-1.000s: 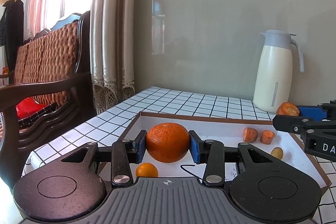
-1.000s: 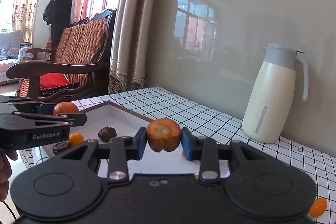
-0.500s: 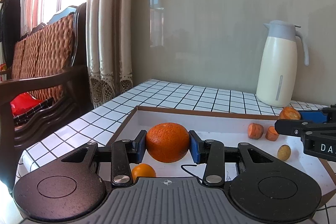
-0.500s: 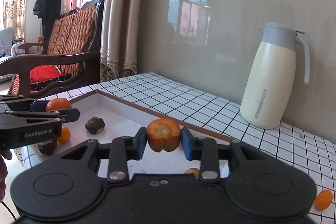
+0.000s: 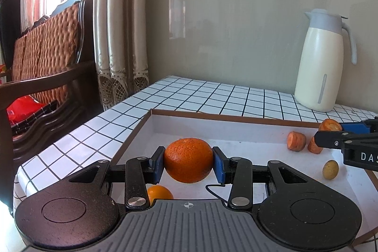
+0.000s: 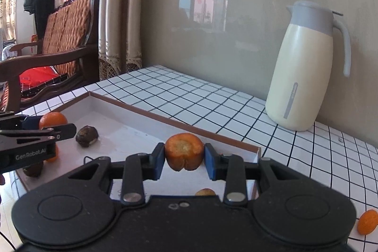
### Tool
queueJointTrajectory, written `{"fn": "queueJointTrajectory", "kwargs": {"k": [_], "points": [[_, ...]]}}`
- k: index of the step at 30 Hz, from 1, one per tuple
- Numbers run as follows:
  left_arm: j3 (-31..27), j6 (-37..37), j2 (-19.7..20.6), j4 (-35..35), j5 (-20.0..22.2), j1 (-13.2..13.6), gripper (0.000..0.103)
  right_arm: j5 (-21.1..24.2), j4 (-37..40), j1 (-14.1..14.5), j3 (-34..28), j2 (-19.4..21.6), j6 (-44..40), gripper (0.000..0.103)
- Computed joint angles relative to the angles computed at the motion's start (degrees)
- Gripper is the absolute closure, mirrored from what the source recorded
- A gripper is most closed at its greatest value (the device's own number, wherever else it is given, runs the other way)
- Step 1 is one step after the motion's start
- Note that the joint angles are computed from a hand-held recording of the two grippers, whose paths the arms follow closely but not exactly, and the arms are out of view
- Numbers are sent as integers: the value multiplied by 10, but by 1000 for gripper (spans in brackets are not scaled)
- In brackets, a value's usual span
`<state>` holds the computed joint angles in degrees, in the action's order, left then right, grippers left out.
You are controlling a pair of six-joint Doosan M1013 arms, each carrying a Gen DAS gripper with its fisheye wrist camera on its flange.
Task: Organize fruits
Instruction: 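Open both tools to drop the large orange and carrot piece into the box, then move both tools away from the box toward the small oranges on the table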
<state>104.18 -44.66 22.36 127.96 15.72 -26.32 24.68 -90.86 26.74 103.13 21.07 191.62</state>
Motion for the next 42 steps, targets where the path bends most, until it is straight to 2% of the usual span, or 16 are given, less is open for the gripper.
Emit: {"fn": "queueJointTrajectory", "kwargs": {"k": [2, 3, 4, 5, 6, 7, 8, 15, 25, 31, 42], "points": [[-3, -4, 2, -2, -1, 0, 60, -10, 21, -5, -3, 0, -23, 75], [-4, -10, 2, 0, 1, 0, 57, -20, 14, -8, -2, -1, -20, 70], [0, -38, 1, 22, 14, -1, 45, -11, -21, -6, 3, -2, 13, 54], [7, -56, 0, 31, 39, -5, 6, 12, -69, -2, 9, -3, 63, 38], [15, -78, -2, 47, 75, -10, 0, 51, -110, 5, 16, -2, 109, 7], [22, -93, -3, 65, 100, -13, 0, 78, -129, 9, 19, -1, 133, 6], [24, -88, -4, 63, 105, -14, 0, 88, -119, 10, 18, -1, 126, 6], [19, -59, -2, 31, 80, -9, 0, 65, -100, 0, 24, -5, 139, 6], [25, -56, -5, 27, 87, -9, 0, 50, -100, 1, 26, -7, 143, 6], [35, -66, -12, 37, 98, -11, 0, 63, -137, 6, 37, -17, 183, 7], [72, -114, -38, 77, 124, -17, 0, 79, -150, 19, 64, -36, 211, 6]]}}
